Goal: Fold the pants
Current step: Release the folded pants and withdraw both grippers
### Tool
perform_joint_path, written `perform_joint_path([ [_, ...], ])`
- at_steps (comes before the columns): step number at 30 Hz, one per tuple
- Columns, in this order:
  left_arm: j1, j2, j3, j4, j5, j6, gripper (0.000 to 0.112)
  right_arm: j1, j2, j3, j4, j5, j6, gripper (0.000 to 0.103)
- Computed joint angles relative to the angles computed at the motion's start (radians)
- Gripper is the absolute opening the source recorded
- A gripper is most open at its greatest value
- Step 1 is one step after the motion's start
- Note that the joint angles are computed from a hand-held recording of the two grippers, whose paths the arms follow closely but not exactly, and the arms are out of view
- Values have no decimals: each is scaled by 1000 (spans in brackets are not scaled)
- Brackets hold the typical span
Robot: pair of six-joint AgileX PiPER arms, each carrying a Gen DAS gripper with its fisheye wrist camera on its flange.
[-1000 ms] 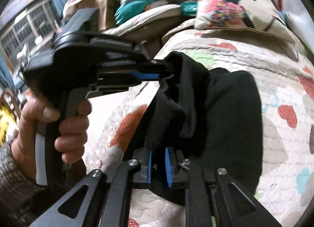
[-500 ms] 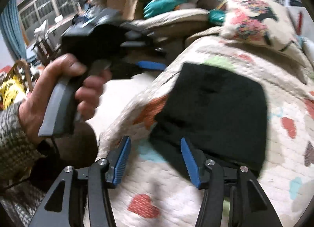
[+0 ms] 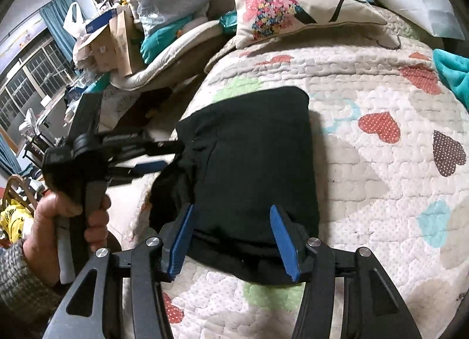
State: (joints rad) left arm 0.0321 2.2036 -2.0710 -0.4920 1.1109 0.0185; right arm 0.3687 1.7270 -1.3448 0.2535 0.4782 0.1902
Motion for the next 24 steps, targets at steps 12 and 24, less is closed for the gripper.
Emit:
perform_joint_path([
  [12,-204,-443,466,351,-331,-72,56,-16,-126,138,-244,-123,337,62],
  [24,-476,-688,702,990,-470,-507,91,-12,-197,218,-551,-120,652,62],
])
